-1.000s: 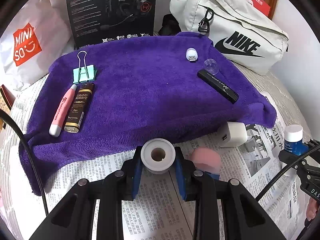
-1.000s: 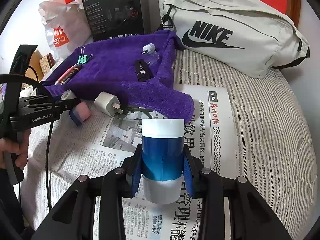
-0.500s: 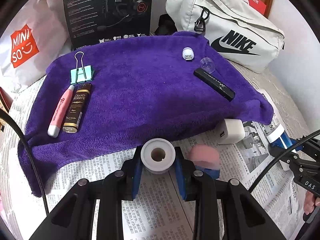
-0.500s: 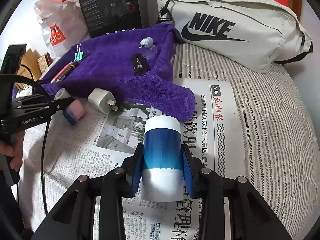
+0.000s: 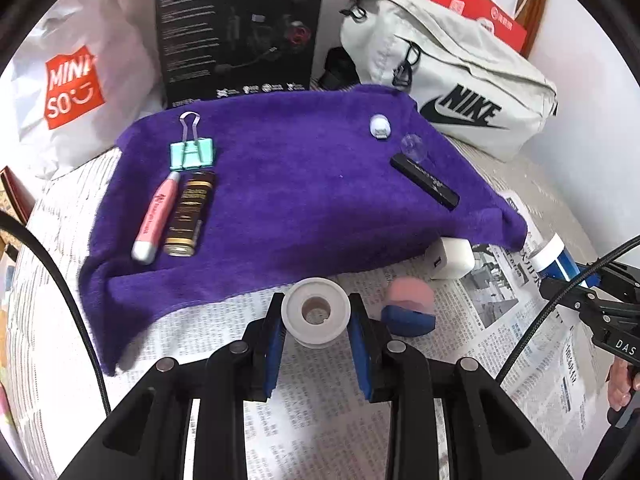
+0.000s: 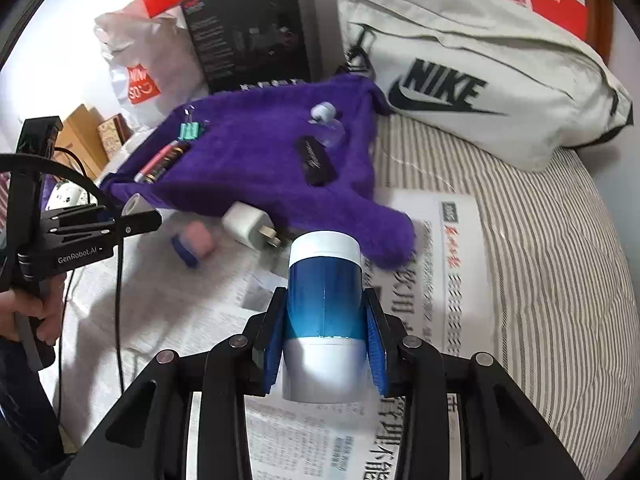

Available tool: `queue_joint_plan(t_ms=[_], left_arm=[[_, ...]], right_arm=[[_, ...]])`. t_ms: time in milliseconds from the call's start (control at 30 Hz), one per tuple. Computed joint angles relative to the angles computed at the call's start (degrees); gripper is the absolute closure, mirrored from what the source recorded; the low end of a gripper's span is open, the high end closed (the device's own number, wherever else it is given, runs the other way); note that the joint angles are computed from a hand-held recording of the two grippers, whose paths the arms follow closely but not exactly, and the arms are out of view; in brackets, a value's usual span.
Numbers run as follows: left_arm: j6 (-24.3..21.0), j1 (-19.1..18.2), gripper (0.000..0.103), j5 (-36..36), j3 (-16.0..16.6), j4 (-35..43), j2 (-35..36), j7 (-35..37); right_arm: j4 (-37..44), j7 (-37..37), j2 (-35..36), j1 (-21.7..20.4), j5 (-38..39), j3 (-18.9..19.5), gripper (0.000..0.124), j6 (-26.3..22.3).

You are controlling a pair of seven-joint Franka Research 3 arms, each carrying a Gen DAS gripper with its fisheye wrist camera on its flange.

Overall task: Organize rigid objects
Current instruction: 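Carry the tape roll and the cylinder toward the towel with both tools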

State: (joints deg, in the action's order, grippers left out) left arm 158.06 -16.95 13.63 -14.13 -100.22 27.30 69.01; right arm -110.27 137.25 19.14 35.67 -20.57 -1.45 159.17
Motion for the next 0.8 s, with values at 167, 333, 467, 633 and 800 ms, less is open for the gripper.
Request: queue_joint_plan(t_ms=[167, 333, 467, 633, 800], left_arm=[[1.13, 0.95, 0.075, -0.45, -0.07, -1.94, -1.89, -0.2], [1.11, 1.17, 0.075, -0.1, 0.38, -2.02, -2.77, -0.5], [1.16, 1.7, 0.075, -0.12, 0.35, -1.31, -2.96, -0.09], [0.69, 2.44, 0.075, -0.24, 0.71, 0.48, -2.43, 0.66], [-0.11, 2.81, 0.075, 0.15, 1.47, 2.58, -1.41, 1.03]], right_arm=[[2.83, -1.49, 1.04, 0.02, -0.03, 0.1, 0.088, -0.53], [6.01, -3.63, 2.38, -0.07, 0.74, 0.14, 0.088, -0.92], [8.57, -5.7, 3.8, -0.33, 2.05, 0.24, 0.088, -1.14], [13.41, -8.51, 6.88, -0.29, 3.74, -0.12, 0.088, -3.11], [18.4, -12.21, 10.22, -1.18, 6.87, 0.3, 0.088, -4.08]])
